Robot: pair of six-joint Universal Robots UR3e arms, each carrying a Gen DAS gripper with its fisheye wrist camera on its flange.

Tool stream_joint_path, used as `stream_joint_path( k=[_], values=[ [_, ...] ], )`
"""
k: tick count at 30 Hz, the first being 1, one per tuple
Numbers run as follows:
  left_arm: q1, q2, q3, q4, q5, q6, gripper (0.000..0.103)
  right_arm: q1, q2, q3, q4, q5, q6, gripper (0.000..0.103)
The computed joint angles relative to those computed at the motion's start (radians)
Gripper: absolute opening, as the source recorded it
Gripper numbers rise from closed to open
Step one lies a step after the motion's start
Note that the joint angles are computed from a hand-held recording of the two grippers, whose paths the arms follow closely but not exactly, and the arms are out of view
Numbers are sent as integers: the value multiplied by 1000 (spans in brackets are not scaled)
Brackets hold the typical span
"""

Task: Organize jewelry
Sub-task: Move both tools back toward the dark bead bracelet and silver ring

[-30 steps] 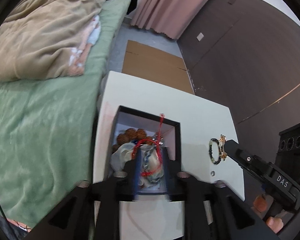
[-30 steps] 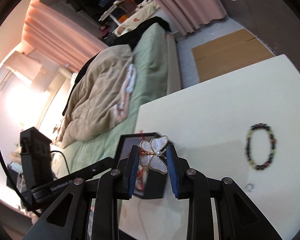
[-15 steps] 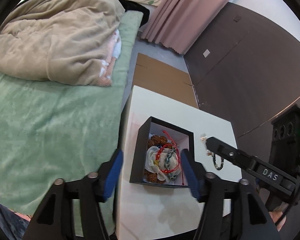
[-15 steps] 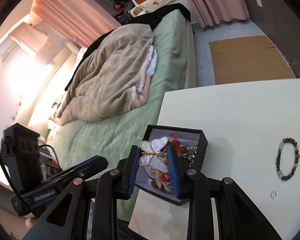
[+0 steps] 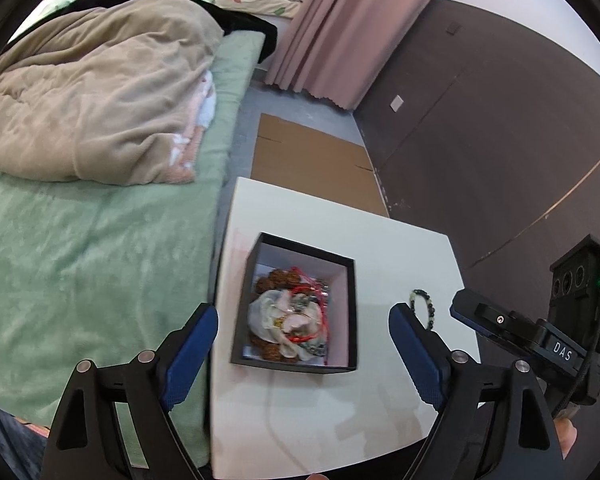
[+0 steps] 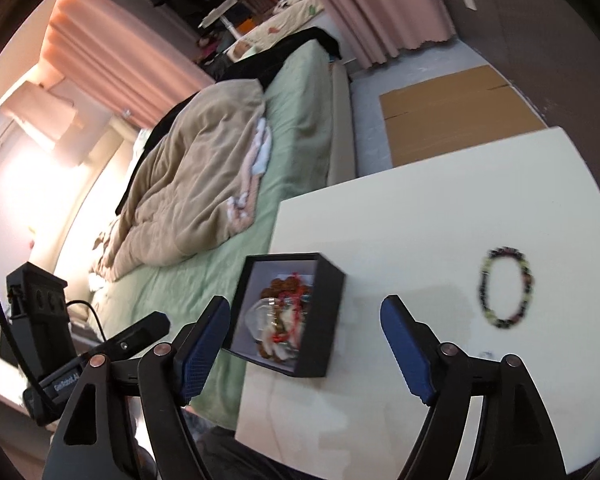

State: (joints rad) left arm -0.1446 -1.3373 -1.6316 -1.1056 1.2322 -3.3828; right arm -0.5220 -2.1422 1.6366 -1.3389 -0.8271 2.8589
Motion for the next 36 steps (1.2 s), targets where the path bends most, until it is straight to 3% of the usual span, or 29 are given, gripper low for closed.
stream_joint_path(
  k=[5,8,12,17,30,36],
  values=[
    [-99,-77,69,22,50,-46,88,-255,-65,-53,312,47,-273,79],
    [-162,-142,130,31,86,-74,88,-396,-76,-94,488,49,-434,89],
    [-249,-242,220,41,132,-101,88,-558,-71,-147,690,31,-637,90],
    [-350,-389,360,27,179,-130,88,-732,-55,-172,830,-6,-792,90],
    [-480,-718,723,-82,207,-159,87,-927,-37,-144,831,-94,-883,90],
    [-518,-861,892,-159,212,-152,70,-947,-46,-87,731,-117,-812,90]
  ],
)
